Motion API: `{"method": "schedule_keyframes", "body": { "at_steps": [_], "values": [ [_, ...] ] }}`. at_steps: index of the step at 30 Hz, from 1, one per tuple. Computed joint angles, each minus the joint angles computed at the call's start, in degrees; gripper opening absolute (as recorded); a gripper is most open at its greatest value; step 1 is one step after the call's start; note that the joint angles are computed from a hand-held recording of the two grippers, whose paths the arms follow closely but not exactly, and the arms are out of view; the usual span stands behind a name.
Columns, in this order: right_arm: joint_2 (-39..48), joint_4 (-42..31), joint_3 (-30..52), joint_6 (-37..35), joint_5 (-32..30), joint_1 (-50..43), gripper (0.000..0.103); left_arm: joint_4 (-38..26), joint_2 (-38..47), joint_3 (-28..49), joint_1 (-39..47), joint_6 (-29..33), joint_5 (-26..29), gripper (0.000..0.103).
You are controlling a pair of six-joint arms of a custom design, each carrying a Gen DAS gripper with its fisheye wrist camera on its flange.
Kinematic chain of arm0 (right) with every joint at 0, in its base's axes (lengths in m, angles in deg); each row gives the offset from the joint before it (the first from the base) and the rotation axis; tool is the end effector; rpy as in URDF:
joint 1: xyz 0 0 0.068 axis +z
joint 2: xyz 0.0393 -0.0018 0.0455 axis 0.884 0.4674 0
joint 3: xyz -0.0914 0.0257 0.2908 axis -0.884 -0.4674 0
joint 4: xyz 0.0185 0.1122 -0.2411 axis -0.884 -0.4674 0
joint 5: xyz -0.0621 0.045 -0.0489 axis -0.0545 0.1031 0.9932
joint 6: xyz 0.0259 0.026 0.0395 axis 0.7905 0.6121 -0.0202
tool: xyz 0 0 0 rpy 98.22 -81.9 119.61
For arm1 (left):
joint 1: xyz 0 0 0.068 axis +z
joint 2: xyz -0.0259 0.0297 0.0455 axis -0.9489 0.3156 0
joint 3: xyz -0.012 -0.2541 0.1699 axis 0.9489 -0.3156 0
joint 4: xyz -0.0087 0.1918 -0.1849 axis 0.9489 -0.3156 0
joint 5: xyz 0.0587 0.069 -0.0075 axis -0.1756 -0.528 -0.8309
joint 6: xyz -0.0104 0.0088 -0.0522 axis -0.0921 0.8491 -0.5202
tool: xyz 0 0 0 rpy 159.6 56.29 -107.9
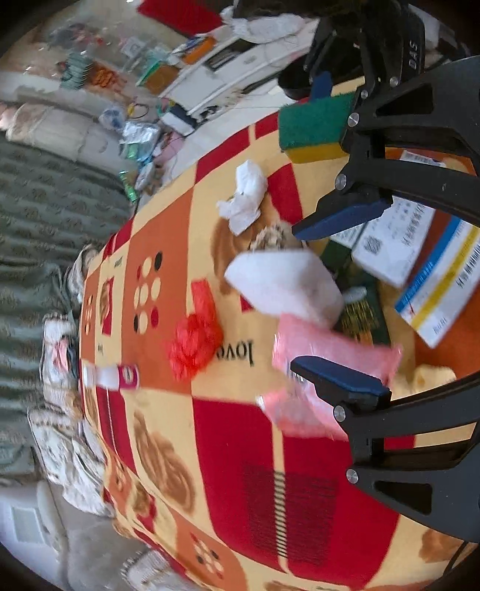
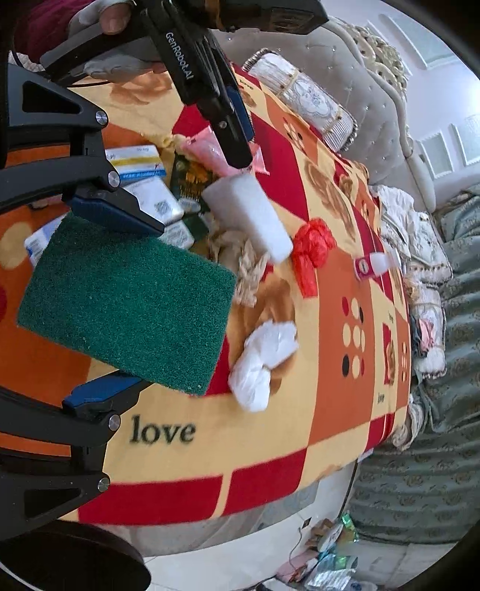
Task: Collect trash
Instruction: 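Grasp the green sponge with the right tool while the left tool grasps the white foam block, then carry the foam block and green sponge over the black bin with both tools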
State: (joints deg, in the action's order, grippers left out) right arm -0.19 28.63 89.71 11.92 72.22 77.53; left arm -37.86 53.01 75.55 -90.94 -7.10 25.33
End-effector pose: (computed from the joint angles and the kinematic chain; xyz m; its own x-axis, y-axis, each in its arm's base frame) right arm 0.2471 0.0731 0.2239 -0.8361 -0.0430 -0.5469 -0.1896 0.9581 0.2146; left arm 0.2976 -0.1074 0.2265 -0.7564 0.1295 -0.6412 0.2837 0.9481 -0.1433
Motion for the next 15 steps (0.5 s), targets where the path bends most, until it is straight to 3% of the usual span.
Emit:
{"method": "schedule_keyframes", "body": {
  "at_steps": [4,5,6,7,15],
  "values": [
    [-1.43,-0.52,-1.35,-0.95,-1.15,-3.09,0.066,-0.28,4.94,2.79,-3.01,-1.15,-3.19,0.063],
    [-1.81,-0.67,-1.65,-1.15,-1.43,-3.67,0.066,-0.66,5.94,3.48,-2.8,-1.84,-2.48,0.057],
    [-2.14,-0.76,-1.94,-1.37,-1.7,-4.23,0.066,-1.01,6.7,4.05,-2.36,-2.45,-1.4,0.04],
    [-2.62,-0.84,-2.34,-1.67,-2.01,-4.83,0.066,-2.5,7.86,5.43,-1.87,-3.08,-0.45,0.035],
    [-6.78,-1.61,-4.96,-4.06,-5.14,-10.15,0.066,-4.01,1.39,4.46,-2.08,-4.48,2.09,0.034]
  ]
}}
